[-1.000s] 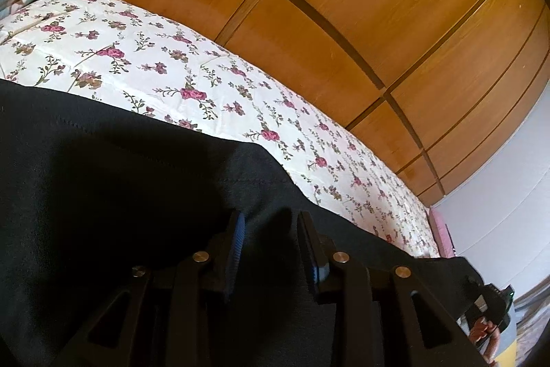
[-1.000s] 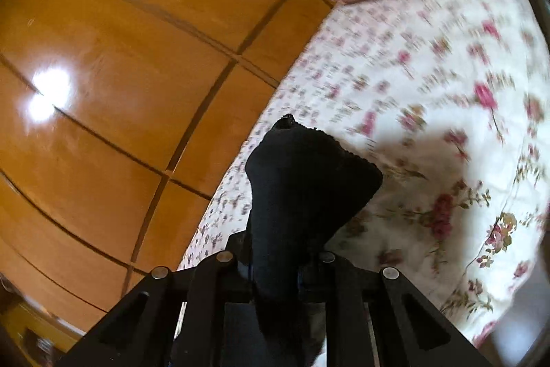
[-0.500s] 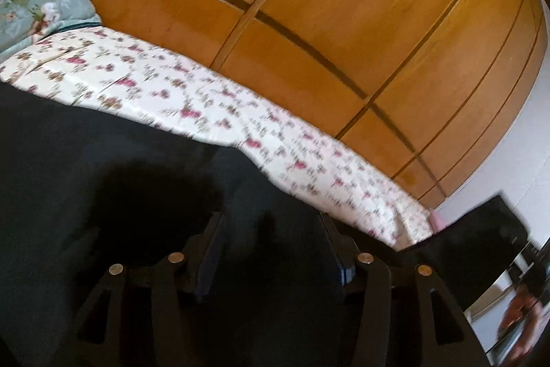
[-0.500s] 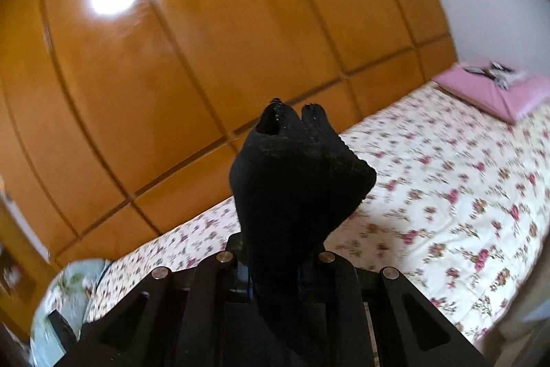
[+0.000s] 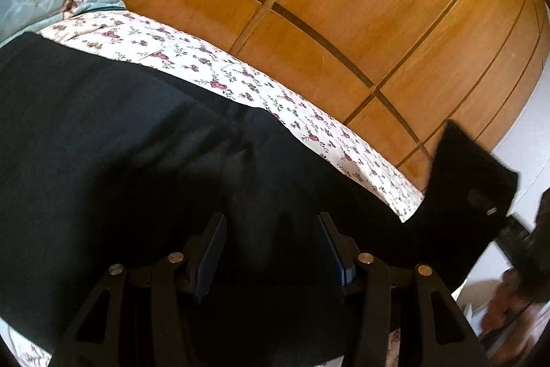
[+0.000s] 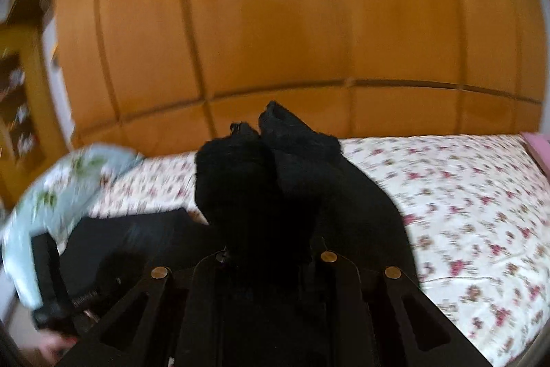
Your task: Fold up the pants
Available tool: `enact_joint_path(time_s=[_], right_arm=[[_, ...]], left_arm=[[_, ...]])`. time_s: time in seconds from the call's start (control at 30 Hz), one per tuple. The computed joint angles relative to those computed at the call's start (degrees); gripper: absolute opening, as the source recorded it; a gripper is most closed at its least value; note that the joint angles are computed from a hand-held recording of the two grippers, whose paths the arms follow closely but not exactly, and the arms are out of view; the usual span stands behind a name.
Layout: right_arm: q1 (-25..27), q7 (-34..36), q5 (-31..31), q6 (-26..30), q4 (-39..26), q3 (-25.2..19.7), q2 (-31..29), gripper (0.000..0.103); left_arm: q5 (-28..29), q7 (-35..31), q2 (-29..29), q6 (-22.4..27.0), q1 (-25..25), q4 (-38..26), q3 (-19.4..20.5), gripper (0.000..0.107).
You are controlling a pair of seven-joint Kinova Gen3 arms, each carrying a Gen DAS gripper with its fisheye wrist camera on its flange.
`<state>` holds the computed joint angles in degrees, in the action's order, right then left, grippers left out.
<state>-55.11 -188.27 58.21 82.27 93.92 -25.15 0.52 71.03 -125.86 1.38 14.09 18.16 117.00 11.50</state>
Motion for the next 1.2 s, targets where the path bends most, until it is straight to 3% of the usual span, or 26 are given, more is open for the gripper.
enact_joint_path(time_s=[0.13,0.27,0.37,0.5,0.53,0.63,0.73,0.83,0.9,0.97,1.0,1.03,1.1,1.2], right_arm=[[1.25,5.13,-0.98,-4.03,-0.18,-0.21,4.63,0.022],[-0.08,9.15,-3.01,-7.74,0.14,2.37,7.97,0.025],[0.48,12.91,-7.05,-12.3,1.32,4.14,8.83,0.039],[-3.06,16.22,-9.97,-17.15,4.7,7.42,5.58,0.063],[-3.02,16.28,-10.15,-19.47,6.32,7.27,3.75,0.063],[2.42,11.27,-9.83,-26.45,12.44,1.5,-3.72,0.063],[10.38,4.28,-8.56,-28.54,16.52,-4.33,-10.01,0.063],[17.53,-2.71,-8.7,-24.67,18.46,-7.99,-14.34,0.061],[19.51,-5.88,-10.16,-20.33,18.71,-7.52,-14.81,0.049],[18.68,-8.03,-10.83,-18.97,20.04,-4.56,-14.96,0.039],[17.77,-8.31,-11.32,-19.24,20.49,-2.57,-14.65,0.037],[17.85,-7.81,-12.04,-19.96,20.69,-1.49,-14.31,0.034],[19.32,-7.53,-13.61,-21.33,21.73,-1.69,-13.97,0.034],[20.96,-7.96,-13.61,-21.95,22.79,-4.2,-14.5,0.034]], left_arm=[[0.66,-0.94,-0.78,0.05,0.31,0.78,-0.06,0.054],[-0.35,-0.18,-1.08,-0.91,1.16,1.06,0.02,0.054],[0.96,-1.1,-0.98,0.14,1.18,0.84,-0.29,0.054],[10.12,-9.4,-0.19,6.54,-0.32,0.64,-1.6,0.054],[12.45,-11.11,0.43,8.87,-1.61,0.34,-1.0,0.054],[14.69,-12.09,2.48,15.54,-2.23,-1.37,-2.32,0.058],[11.73,-5.9,5.94,20.36,-2.9,-5.91,-1.79,0.066],[6.64,1.09,10.47,22.08,-1.29,-11.74,-1.74,0.07],[2.58,5.75,12.76,22.07,3.77,-15.46,-5.69,0.07],[-2.08,10.41,14.7,22.72,8.24,-18.93,-9.36,0.064],[-4.41,12.61,15.53,23.49,9.07,-20.63,-9.64,0.045],[-6.74,13.89,16.05,23.85,9.0,-21.86,-8.86,0.017],[-10.47,13.64,15.44,21.77,9.71,-22.12,-8.1,0.015],[-10.31,9.41,10.97,15.51,4.17,-17.74,-0.86,0.014]])
